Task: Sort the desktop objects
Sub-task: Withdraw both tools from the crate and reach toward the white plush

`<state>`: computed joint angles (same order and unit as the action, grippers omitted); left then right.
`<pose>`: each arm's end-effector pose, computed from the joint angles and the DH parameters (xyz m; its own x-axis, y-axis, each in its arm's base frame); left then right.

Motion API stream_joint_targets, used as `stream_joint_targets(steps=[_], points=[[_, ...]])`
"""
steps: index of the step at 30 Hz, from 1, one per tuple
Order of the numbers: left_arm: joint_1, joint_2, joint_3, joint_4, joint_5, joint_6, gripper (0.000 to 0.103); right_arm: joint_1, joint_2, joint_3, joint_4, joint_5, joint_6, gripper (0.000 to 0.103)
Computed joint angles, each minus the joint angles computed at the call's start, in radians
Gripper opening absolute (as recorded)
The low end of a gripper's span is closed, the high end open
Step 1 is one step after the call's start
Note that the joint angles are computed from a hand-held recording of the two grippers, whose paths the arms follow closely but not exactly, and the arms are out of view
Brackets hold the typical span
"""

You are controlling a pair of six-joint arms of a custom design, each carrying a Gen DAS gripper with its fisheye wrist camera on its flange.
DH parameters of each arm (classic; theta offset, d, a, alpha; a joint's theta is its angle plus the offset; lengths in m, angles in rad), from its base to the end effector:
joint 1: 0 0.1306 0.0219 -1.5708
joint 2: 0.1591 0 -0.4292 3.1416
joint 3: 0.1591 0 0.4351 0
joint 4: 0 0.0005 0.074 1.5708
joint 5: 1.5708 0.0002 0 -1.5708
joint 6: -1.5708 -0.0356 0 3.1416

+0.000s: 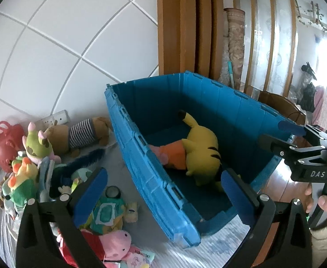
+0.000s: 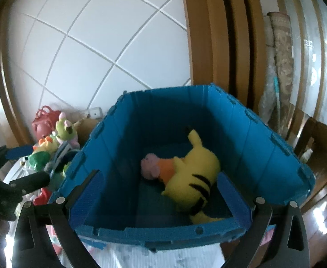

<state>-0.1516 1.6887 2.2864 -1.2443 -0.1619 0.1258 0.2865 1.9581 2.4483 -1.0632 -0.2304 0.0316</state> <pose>0.5800 -0.0833 0.7224 -0.5936 -0.0346 -0.8040 -0.0530 0.9986 -0.0038 0.6885 0.2108 0.6431 -0.5053 -0.1809 -0.8438 -0.4754 0.8744 0.0972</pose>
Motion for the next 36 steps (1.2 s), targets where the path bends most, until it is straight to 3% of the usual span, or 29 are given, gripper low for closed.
stream_joint_targets(steps=[11,19,25,31,36], points=[[0.043,-0.136,-0.208,0.070,-0.020,0.036,0.103,0.043,-0.062,-0.109,0.072,-0.006,-0.043,0.103],[0.162,-0.306,-0.440,0.122,-0.041,0.066,0.103,0.141,-0.117,-0.197,0.142,0.055,-0.094,0.103],[0.324,-0.446,-0.607,0.124,-0.009,0.050,0.103,0.250,-0.165,-0.264,0.217,0.071,-0.121,0.103],[0.550,-0.559,-0.753,0.109,0.050,-0.035,0.103,0.369,-0.132,-0.253,0.190,0.057,-0.128,0.103],[0.710,-0.583,-0.829,0.096,0.111,-0.060,0.103,0.441,-0.063,-0.204,0.130,0.023,-0.139,0.103]])
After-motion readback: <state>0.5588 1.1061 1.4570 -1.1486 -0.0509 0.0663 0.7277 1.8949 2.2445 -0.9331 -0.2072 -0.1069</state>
